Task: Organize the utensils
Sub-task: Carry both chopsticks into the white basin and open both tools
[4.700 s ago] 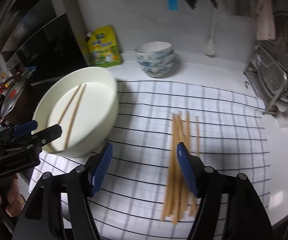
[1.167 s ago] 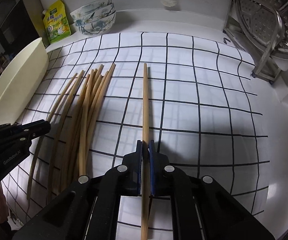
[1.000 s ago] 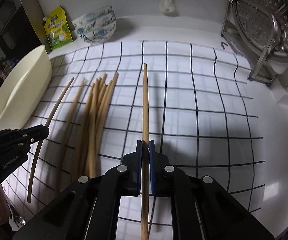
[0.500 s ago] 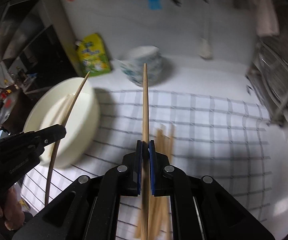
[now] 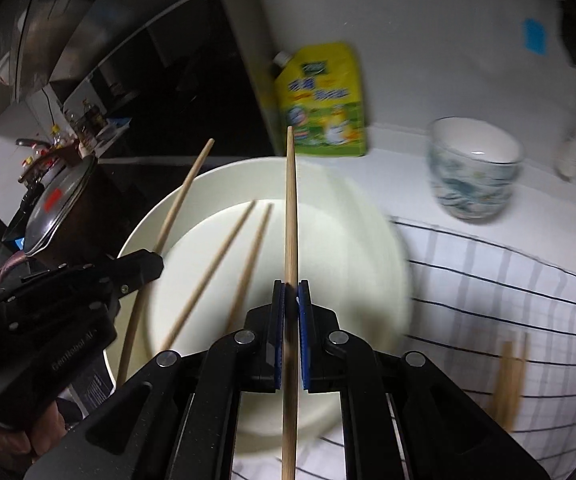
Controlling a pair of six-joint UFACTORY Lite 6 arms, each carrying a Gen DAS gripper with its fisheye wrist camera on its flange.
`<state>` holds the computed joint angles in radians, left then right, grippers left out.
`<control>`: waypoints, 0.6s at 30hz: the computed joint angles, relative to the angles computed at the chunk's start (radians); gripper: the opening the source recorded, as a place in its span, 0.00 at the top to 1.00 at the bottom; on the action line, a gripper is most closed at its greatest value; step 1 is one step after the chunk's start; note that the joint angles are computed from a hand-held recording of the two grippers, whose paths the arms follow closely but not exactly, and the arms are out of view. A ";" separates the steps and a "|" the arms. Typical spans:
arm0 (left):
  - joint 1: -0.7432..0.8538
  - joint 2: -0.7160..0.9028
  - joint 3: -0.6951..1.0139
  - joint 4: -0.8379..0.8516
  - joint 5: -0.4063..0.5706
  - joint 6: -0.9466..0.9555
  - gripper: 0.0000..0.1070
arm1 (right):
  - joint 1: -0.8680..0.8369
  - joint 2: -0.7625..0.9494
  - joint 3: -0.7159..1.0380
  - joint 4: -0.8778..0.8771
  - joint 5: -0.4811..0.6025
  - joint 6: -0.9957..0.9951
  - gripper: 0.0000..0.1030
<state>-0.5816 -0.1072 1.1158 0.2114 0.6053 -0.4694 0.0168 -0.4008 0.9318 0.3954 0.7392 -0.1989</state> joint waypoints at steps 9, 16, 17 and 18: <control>0.145 0.091 -0.046 -0.171 -0.097 0.275 0.93 | 0.149 0.191 0.010 -0.098 -0.130 0.212 0.94; 0.180 0.175 -0.016 -0.253 -0.126 0.391 0.93 | 0.151 0.248 0.008 -0.142 -0.163 0.283 0.94; 0.182 0.186 -0.009 -0.259 -0.126 0.398 0.93 | 0.152 0.253 0.009 -0.151 -0.167 0.294 0.94; 0.186 0.197 -0.002 -0.268 -0.126 0.406 0.93 | 0.151 0.257 0.009 -0.158 -0.170 0.301 0.94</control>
<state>-0.3957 0.0895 1.1139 -0.0563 0.4791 -0.0633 0.1682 -0.1440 0.9409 0.2374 0.5693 0.1019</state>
